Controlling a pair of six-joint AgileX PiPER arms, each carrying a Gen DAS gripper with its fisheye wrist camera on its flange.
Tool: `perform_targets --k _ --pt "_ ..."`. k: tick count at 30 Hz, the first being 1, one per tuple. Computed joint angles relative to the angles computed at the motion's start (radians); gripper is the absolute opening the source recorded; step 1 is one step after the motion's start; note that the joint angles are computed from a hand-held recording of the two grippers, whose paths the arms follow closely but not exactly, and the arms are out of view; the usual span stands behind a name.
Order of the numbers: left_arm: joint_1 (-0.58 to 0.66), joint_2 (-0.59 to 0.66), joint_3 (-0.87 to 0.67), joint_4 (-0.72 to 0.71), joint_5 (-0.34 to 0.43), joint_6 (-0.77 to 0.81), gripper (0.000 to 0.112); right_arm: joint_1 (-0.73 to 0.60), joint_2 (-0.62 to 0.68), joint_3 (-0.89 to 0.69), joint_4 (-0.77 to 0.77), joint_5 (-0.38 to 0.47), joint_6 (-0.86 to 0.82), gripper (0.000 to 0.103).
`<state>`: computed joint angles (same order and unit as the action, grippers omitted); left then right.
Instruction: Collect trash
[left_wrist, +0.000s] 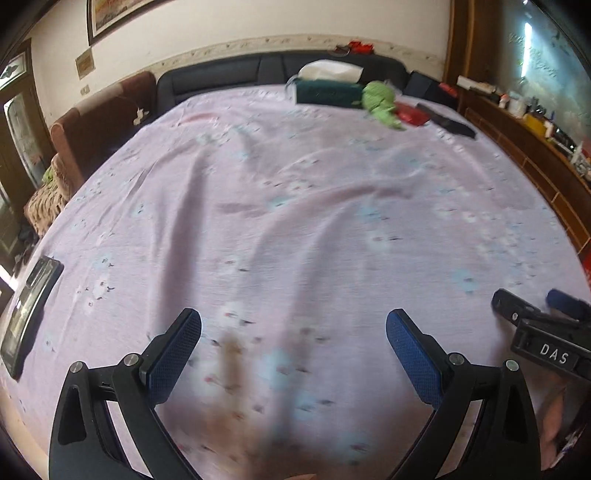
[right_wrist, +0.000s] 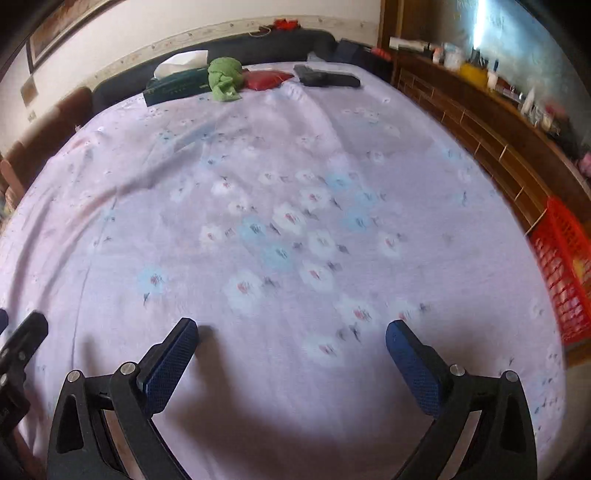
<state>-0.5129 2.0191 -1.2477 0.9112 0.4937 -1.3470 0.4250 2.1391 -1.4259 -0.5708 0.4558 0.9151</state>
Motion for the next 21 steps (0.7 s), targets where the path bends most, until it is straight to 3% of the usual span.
perform_targets --k 3,8,14,21 --pt "0.056 0.002 -0.008 -0.168 -0.072 0.171 0.1 0.019 0.053 -0.086 0.047 0.057 -0.038 0.103" --pt "0.085 0.04 -0.061 -0.363 -0.071 0.393 0.1 0.028 0.035 -0.036 -0.024 0.022 0.059 0.103" --pt "0.064 0.085 -0.124 -0.322 -0.006 0.404 0.103 0.025 0.051 -0.063 -0.01 0.032 0.04 0.103" --pt "0.069 0.091 -0.129 -0.312 -0.015 0.391 0.103 0.024 0.05 -0.062 -0.01 0.032 0.039 0.103"
